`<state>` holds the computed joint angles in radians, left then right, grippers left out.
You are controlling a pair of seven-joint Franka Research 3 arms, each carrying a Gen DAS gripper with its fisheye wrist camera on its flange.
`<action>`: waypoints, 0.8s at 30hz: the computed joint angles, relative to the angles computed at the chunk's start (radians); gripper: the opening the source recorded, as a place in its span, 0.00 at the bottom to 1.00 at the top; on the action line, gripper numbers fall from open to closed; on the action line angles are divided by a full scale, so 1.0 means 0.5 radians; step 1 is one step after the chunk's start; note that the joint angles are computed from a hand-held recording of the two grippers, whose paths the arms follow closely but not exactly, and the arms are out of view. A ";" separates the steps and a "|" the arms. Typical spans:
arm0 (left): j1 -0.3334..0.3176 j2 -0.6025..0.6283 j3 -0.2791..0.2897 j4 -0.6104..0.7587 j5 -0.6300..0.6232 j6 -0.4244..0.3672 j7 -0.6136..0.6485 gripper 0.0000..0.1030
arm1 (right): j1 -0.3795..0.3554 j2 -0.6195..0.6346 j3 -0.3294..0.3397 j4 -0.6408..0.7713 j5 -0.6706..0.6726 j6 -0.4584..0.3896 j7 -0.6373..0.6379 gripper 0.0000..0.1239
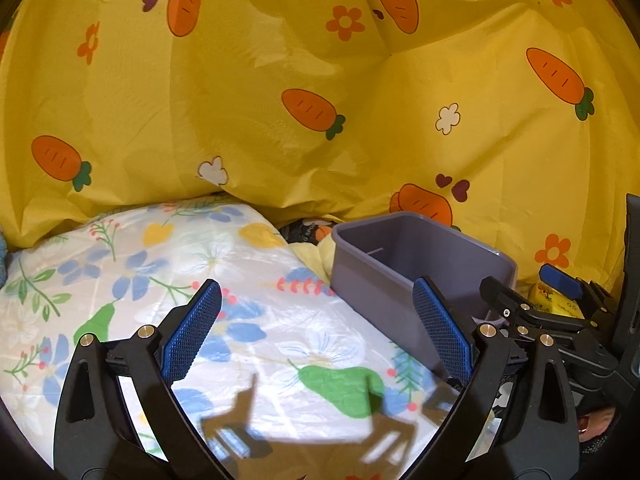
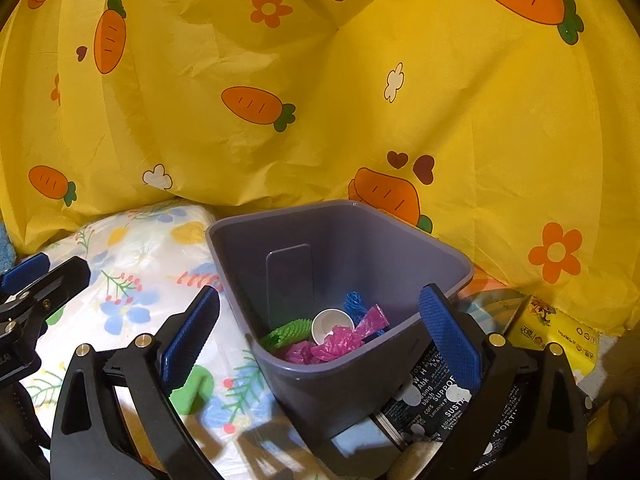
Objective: Collect trash
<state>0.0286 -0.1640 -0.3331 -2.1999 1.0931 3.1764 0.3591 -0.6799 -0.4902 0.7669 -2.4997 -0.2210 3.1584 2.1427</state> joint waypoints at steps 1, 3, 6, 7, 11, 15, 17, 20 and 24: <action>0.066 -0.052 -0.040 -0.029 0.109 0.005 -0.109 0.94 | -0.004 -0.039 0.021 -0.019 0.002 0.008 0.019 0.78; 0.154 -0.169 -0.086 -0.108 0.247 -0.002 -0.248 0.94 | -0.030 -0.133 0.086 -0.050 0.015 -0.009 0.060 0.78; 0.117 -0.323 -0.001 -0.273 0.181 0.020 -0.178 0.94 | 0.050 -0.205 0.089 -0.104 0.040 -0.010 0.076 0.78; 0.101 -0.364 0.026 -0.325 0.121 0.024 -0.124 0.94 | 0.095 -0.216 0.071 -0.121 0.052 -0.011 0.071 0.78; 0.163 -0.593 0.042 -0.550 0.020 0.058 -0.083 0.94 | 0.150 -0.369 0.124 -0.200 0.105 0.001 0.125 0.78; 0.218 -0.804 0.057 -0.759 -0.074 0.093 -0.051 0.94 | 0.249 -0.469 0.134 -0.264 0.166 0.000 0.157 0.78; 0.233 -0.895 0.056 -0.842 -0.125 0.061 -0.028 0.94 | 0.300 -0.504 0.138 -0.283 0.184 -0.015 0.165 0.78; 0.258 -1.024 0.063 -0.961 -0.203 0.054 -0.001 0.94 | 0.375 -0.529 0.141 -0.302 0.200 -0.012 0.170 0.78; 0.327 -1.181 0.017 -1.071 -0.276 0.049 0.054 0.94 | 0.442 -0.553 0.156 -0.314 0.215 -0.008 0.179 0.78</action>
<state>0.1924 -0.7543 -0.3247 -2.7355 0.9552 3.2011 0.3862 -0.4588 -0.7665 0.8449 -2.6566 -0.1132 3.1541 2.2322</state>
